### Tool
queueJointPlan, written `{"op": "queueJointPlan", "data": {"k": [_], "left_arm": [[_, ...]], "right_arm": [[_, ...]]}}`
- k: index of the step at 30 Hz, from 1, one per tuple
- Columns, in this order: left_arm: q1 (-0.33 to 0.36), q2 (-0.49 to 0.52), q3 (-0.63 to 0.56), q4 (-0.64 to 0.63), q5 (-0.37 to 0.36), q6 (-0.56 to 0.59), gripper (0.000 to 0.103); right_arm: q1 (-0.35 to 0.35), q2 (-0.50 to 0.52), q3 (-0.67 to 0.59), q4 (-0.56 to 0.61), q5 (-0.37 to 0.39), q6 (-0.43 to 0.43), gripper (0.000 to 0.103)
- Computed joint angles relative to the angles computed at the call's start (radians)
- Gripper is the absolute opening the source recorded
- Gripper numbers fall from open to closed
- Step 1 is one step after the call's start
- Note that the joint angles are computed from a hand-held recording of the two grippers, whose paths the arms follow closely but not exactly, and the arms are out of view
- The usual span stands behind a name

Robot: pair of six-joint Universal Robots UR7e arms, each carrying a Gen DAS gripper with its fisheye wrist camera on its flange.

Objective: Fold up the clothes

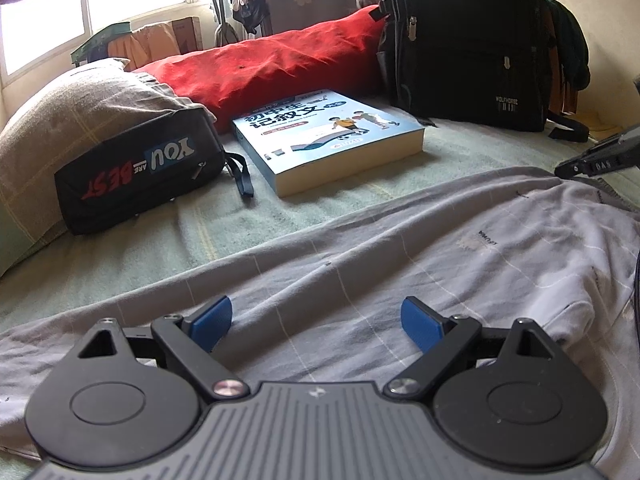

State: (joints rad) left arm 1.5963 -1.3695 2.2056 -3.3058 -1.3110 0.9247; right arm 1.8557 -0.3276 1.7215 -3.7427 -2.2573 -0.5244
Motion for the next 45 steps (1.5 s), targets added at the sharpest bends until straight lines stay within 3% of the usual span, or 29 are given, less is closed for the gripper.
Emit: {"op": "queueJointPlan", "data": {"k": [1, 5, 9, 14, 18, 23, 28, 34, 38, 45], "left_arm": [[0.001, -0.002, 0.001, 0.001, -0.004, 0.0, 0.091], [0.002, -0.012, -0.002, 0.009, -0.017, -0.012, 0.091], [-0.001, -0.038, -0.004, 0.033, -0.036, -0.023, 0.091], [-0.048, -0.097, -0.021, 0.123, 0.03, -0.068, 0.091], [-0.034, -0.204, -0.036, 0.262, 0.038, -0.016, 0.092], [0.069, -0.291, -0.066, 0.477, 0.052, -0.182, 0.091], [0.155, -0.322, -0.056, 0.568, -0.031, -0.22, 0.092], [0.207, -0.302, -0.059, 0.525, -0.13, -0.25, 0.096], [0.219, -0.286, -0.029, 0.447, -0.154, -0.199, 0.1], [0.23, -0.271, -0.015, 0.397, -0.172, -0.145, 0.101]], "right_arm": [[0.0, -0.012, 0.011, 0.008, 0.013, 0.035, 0.011], [0.049, -0.036, 0.062, -0.042, 0.045, 0.023, 0.023], [0.11, -0.069, 0.089, 0.055, 0.086, 0.057, 0.027], [0.157, -0.04, 0.014, 0.178, 0.191, -0.048, 0.028], [0.152, 0.011, -0.115, 0.322, 0.306, -0.067, 0.03], [0.135, 0.125, -0.348, 0.561, 0.415, -0.066, 0.031], [0.137, 0.248, -0.585, 0.796, 0.459, -0.122, 0.038], [0.129, 0.325, -0.766, 1.034, 0.459, -0.118, 0.039], [0.135, 0.341, -0.792, 1.059, 0.462, -0.156, 0.039], [0.14, 0.406, -0.92, 1.161, 0.519, -0.116, 0.04]]}}
